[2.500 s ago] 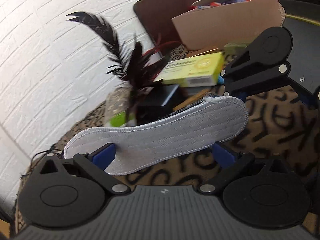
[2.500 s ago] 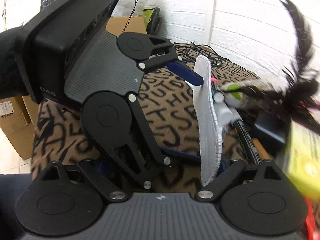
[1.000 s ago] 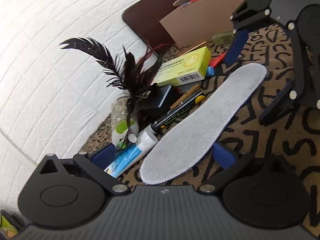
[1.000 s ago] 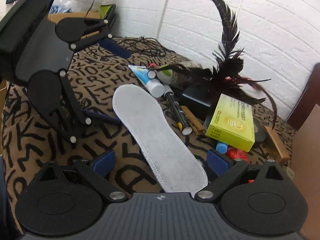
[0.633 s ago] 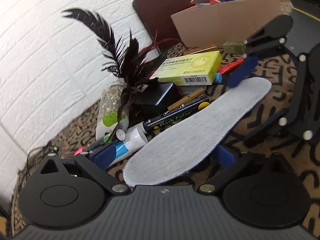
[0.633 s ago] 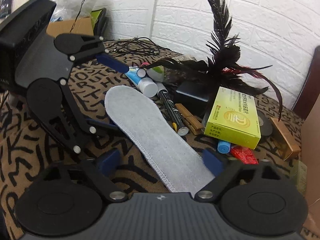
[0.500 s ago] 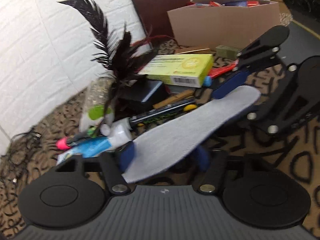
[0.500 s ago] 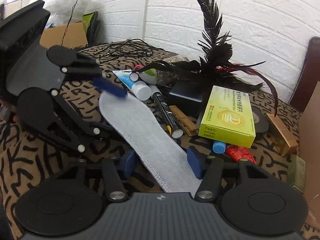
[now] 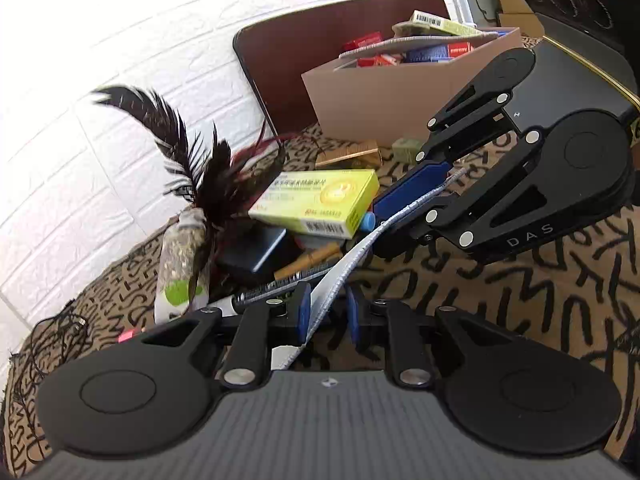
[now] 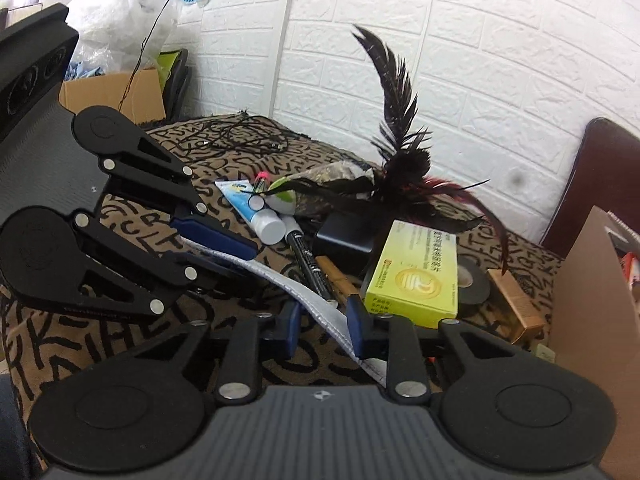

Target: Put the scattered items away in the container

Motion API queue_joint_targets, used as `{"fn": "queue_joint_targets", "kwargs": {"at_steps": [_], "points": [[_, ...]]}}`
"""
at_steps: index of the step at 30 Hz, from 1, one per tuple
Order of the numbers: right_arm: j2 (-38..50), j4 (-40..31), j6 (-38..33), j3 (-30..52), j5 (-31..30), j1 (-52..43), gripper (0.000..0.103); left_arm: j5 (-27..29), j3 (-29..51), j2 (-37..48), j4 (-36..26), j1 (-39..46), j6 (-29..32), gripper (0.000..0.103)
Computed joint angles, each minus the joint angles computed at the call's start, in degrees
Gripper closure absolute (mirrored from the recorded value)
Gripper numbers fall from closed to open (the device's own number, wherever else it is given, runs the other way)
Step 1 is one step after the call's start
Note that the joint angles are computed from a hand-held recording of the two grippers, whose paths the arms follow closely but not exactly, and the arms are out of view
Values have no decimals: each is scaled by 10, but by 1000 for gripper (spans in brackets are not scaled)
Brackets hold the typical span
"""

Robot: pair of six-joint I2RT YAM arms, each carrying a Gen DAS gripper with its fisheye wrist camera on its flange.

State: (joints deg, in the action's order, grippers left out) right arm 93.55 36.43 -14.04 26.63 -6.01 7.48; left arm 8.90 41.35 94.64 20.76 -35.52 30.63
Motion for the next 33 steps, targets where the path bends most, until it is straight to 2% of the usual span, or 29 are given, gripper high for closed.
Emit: {"fn": "queue_joint_targets", "kwargs": {"at_steps": [7, 13, 16, 21, 28, 33], "points": [[-43, 4, 1, -25, -4, -14, 82, -6, 3, -22, 2, -21, 13, 83], [9, 7, -10, -10, -1, -19, 84, -66, 27, 57, 12, -36, 43, 83], [34, 17, 2, -4, -13, -29, 84, -72, 28, 85, 26, -35, 43, 83], [34, 37, 14, -14, -16, -31, 84, -72, 21, 87, 61, -31, 32, 92], [-49, 47, 20, -45, -10, -43, 85, -72, 4, 30, 89, -47, 13, 93], [-133, 27, 5, -64, -2, -70, 85, -79, 33, 24, 101, -74, 9, 93]]}}
